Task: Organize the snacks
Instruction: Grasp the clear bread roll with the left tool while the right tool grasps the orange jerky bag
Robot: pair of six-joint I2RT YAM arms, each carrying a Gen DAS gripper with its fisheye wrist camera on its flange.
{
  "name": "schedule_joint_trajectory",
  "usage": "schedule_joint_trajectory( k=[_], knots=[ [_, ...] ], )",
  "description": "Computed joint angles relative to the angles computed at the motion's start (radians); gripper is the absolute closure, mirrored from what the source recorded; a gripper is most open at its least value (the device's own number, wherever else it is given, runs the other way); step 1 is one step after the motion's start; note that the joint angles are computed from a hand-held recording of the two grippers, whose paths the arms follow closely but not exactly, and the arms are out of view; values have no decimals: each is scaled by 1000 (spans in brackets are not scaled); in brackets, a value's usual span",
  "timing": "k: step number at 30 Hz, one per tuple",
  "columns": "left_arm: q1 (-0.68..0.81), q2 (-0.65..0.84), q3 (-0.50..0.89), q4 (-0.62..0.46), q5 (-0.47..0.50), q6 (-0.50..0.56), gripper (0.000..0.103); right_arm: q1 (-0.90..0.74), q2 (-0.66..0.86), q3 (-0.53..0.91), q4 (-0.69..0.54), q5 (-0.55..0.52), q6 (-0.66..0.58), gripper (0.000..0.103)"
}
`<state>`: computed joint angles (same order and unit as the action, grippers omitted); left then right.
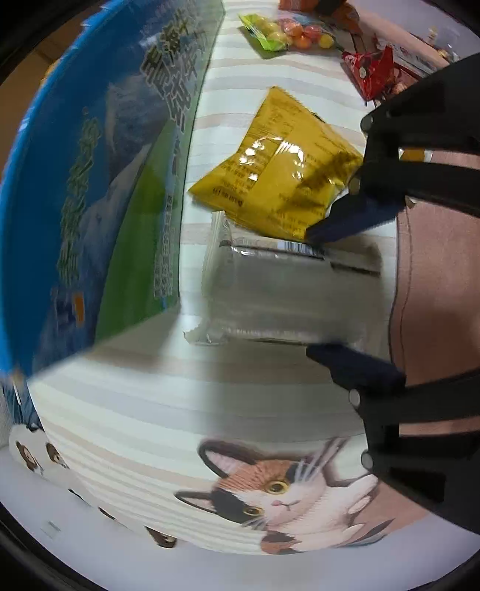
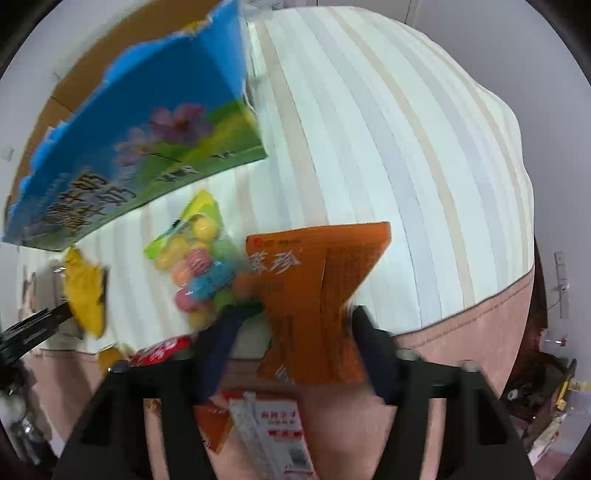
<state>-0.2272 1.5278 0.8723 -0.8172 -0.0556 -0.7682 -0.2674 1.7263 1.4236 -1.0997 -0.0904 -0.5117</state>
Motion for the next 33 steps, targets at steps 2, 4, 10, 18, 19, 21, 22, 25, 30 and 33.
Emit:
schedule_joint_trajectory(
  k=[2, 4, 10, 18, 19, 21, 22, 25, 30, 33],
  knots=[
    [2, -51, -40, -12, 18, -33, 57, 7, -9, -15, 27, 3, -17, 57],
    [-3, -126, -97, -25, 39, -85, 57, 0, -22, -24, 26, 6, -49, 59],
    [-133, -317, -234, -81, 71, -280, 57, -56, -25, -17, -93, -21, -104, 60],
    [-205, -323, -322, -11, 91, -351, 52, -131, 26, -24, -113, -40, -113, 51],
    [-219, -288, -310, 7, 90, -362, 52, -127, 31, -32, -98, -35, -107, 51],
    [-183, -263, -320, 36, 88, -322, 49, -115, 24, -63, -61, -18, -102, 51],
    [-136, -238, -342, 91, 87, -273, 48, -111, 14, -65, -63, -15, -100, 51],
    [-128, -105, -295, 171, 86, -264, 45, -110, 5, -76, -50, -17, -98, 51],
    [-140, -108, -310, 197, 54, -283, 51, -117, -59, -167, -16, -32, -108, 56],
    [-190, -176, -313, 158, 20, -335, 54, -155, -62, -120, -66, -60, -145, 59]
  ],
)
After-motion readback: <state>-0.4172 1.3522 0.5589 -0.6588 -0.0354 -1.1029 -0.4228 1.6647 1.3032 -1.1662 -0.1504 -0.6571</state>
